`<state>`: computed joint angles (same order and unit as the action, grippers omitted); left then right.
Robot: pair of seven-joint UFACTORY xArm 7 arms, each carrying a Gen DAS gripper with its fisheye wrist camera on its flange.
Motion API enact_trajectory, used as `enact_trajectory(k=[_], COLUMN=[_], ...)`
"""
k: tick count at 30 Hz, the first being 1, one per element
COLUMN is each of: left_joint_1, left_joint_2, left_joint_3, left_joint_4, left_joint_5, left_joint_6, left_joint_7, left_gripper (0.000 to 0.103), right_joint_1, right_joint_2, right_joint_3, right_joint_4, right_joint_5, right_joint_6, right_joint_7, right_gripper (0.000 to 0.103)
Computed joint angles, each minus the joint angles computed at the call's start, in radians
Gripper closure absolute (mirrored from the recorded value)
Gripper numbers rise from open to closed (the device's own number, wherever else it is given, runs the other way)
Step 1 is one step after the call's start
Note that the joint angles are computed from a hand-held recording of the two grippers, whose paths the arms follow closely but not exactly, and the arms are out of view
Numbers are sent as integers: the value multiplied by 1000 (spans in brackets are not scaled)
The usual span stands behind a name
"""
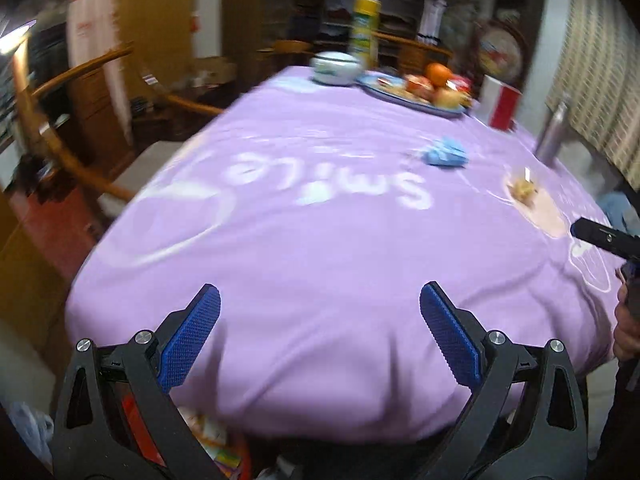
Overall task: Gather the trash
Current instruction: 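Lift both tools from the wastebasket back over the table, then lower the left tool onto the blue mask and close it on the mask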
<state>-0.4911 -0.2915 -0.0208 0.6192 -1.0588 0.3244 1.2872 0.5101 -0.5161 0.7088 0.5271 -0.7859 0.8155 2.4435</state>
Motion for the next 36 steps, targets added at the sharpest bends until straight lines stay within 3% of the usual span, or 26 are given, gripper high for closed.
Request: enact_trajectory(k=[8, 13, 18, 23, 29, 36], left_joint_1=[-82, -88, -144, -181, -195, -94], left_joint_2=[248, 427, 561, 688, 800, 833], left_joint_3=[-170, -242, -225, -207, -196, -291], left_joint_4=[216, 389, 520, 660, 785, 842], left_joint_5=[98, 326, 571, 746, 887, 910], left_joint_6=[-149, -183, -189, -137, -51, 55], left_joint_7=[-68, -262, -434, -546, -646, -694], left_gripper=[7, 7, 7, 7, 7, 7], right_joint_1=[76, 29, 18, -16, -34, -61], right_joint_2=[-180, -218, -278, -245, -250, -248], right_joint_3=[-134, -157, -159, -137, -158, -163], right_joint_4=[-184, -234, -304, -278, -317, -348], right_joint_5=[185, 244, 292, 310, 335, 372], right_joint_6=[32, 51, -22, -14, -126, -215], right_joint_7=[-185, -301, -317, -364, -370, -383], right_gripper=[13, 11, 11, 8, 8, 7])
